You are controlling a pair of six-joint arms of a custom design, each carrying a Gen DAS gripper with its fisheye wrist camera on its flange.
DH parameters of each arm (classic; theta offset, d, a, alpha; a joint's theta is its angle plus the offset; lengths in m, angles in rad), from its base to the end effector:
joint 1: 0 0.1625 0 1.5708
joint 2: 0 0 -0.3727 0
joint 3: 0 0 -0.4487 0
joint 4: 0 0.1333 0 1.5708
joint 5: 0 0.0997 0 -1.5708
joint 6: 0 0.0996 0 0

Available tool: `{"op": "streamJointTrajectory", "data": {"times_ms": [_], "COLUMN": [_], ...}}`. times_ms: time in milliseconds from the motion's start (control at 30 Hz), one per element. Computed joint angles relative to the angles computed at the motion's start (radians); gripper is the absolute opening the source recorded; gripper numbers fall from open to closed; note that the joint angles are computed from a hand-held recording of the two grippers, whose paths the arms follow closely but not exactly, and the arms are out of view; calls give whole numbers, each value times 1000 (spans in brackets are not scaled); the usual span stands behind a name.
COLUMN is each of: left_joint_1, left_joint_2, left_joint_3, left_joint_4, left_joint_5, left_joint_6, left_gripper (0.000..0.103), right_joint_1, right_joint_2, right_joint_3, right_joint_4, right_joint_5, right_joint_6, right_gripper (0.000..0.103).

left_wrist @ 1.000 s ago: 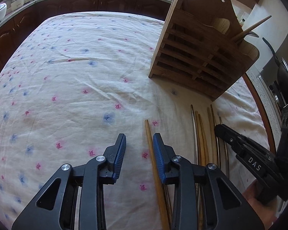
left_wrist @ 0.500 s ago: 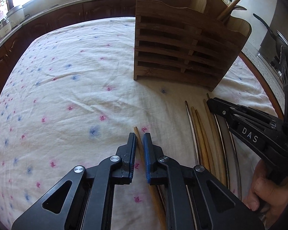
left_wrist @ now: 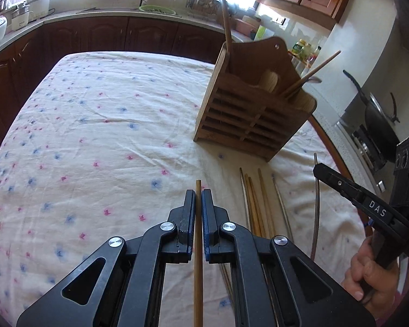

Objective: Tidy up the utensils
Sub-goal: 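Lift the chopstick with the left gripper into the holder while the right gripper lowers its chopstick there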

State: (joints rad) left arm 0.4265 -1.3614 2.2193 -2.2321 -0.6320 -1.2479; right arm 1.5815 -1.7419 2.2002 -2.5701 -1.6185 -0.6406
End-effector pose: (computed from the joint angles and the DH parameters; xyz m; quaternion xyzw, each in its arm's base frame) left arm -0.3279 -0.3837 0.1104 -0.0016 0.8886 -0.3869 0.2462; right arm 0.1336 -0.4742 0.2973 0.3022 -0.9148 0.2469 0.1046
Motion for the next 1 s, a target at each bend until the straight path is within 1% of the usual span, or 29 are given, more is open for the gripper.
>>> {"op": "streamJointTrajectory", "data": {"times_ms": [167,267,433,633,733,1000], "left_joint_1": [-74,-110,-155,-173,-175,-168], "left_joint_2": [-64,-92,-105,-100,-95,-86], "left_joint_3": [7,4,-16,-34,-42,-58], "left_joint_4": [54,72,99,94,108,78], "left_joint_5": [60,99,158,202,216,250], "left_joint_6": [-41,-42,-38,-16,-17,24], "left_gripper": [4,4,4,4,4,4], "right_joint_1": [22,33,52,67,71,64], "right_joint_2": [-87,-133,-194,-206,-199,-188], "right_joint_3": [10,14,10,-5,-13,-23], "right_joint_4": [29,40,42,8,-10,-26], "right_joint_5": [57,93,145,181,187,202], "right_joint_6": [0,2,-3,-2,3,10], "right_gripper": [4,4,4,4,4,4]}}
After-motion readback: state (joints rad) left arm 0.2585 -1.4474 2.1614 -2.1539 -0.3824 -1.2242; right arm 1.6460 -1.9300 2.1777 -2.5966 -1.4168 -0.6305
